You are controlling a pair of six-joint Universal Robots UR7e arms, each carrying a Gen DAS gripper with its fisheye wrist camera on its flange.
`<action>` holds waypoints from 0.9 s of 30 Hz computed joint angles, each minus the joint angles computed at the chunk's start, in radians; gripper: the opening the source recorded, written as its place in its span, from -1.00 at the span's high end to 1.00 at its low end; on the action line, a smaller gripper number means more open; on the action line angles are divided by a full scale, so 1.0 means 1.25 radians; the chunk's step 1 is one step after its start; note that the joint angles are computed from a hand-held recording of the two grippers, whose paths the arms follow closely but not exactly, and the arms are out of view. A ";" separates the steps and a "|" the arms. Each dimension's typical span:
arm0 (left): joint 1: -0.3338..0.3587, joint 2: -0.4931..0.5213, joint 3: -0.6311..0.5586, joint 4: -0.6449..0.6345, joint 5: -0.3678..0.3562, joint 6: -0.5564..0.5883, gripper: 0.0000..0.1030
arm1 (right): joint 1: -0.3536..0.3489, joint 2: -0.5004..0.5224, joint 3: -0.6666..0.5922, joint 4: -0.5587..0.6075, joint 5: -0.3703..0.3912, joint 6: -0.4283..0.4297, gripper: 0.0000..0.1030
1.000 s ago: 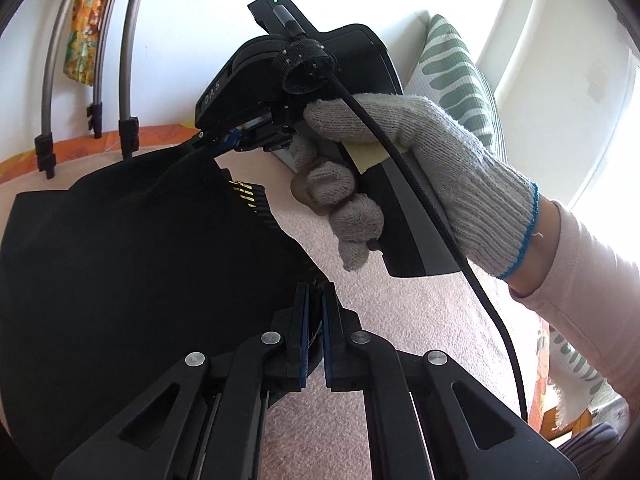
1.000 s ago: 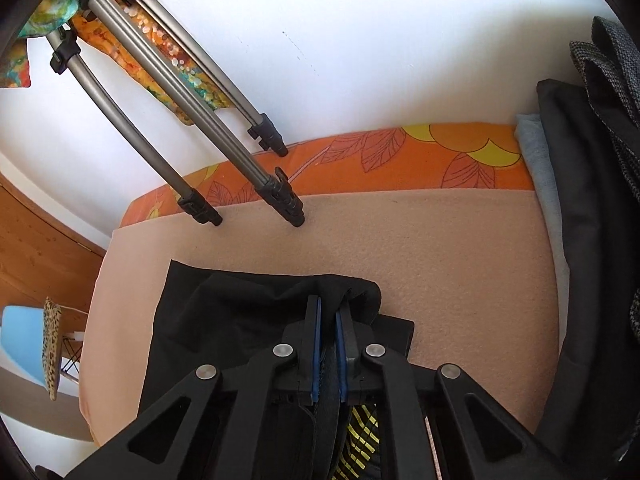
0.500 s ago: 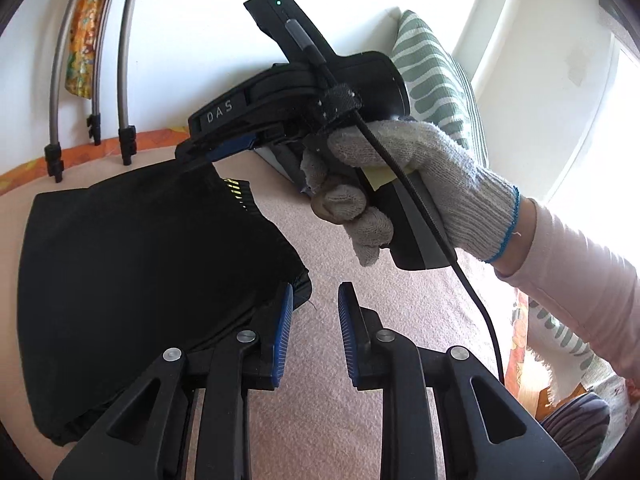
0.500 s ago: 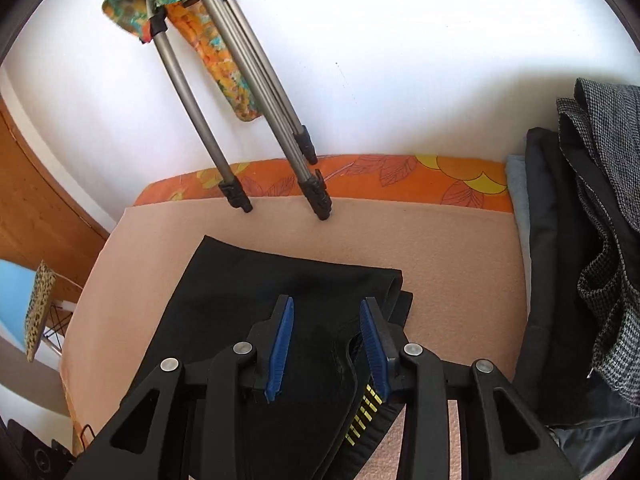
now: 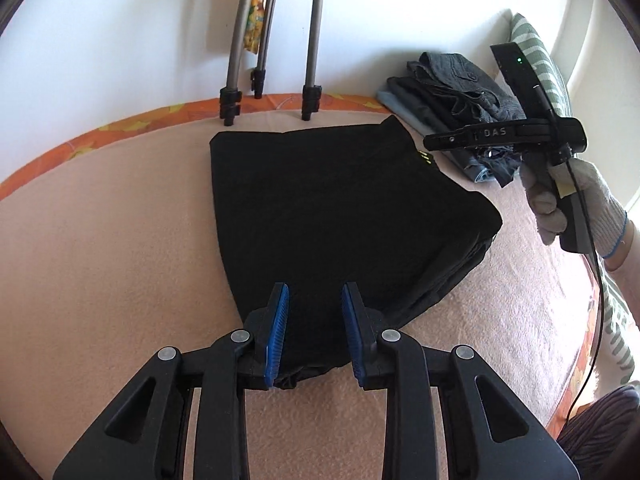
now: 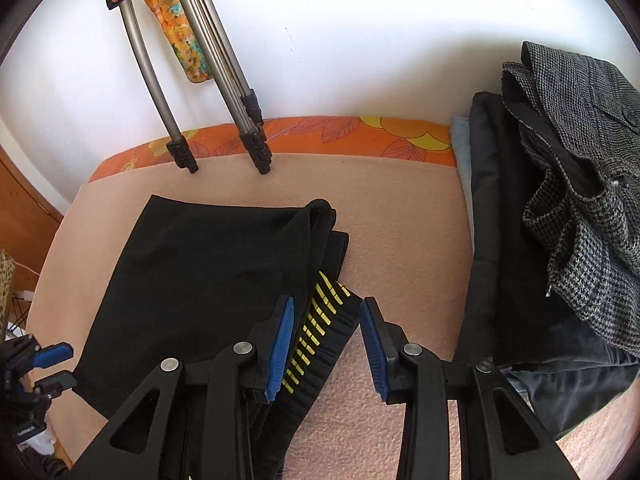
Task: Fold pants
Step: 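Grasp the folded black shorts with the left gripper while the right gripper grasps the waistband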
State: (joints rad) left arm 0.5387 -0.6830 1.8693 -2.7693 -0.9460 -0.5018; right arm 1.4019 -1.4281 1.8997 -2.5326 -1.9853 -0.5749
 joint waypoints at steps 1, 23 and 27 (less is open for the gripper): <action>0.006 0.001 -0.001 0.017 -0.010 -0.003 0.50 | 0.003 -0.004 0.001 0.008 0.007 0.003 0.23; 0.157 0.006 -0.131 0.008 -0.104 -0.043 -0.13 | -0.059 0.057 -0.101 0.156 0.127 0.129 -0.55; 0.169 0.019 -0.145 0.002 -0.101 -0.040 -0.13 | -0.065 0.064 -0.109 0.163 0.123 0.126 -0.50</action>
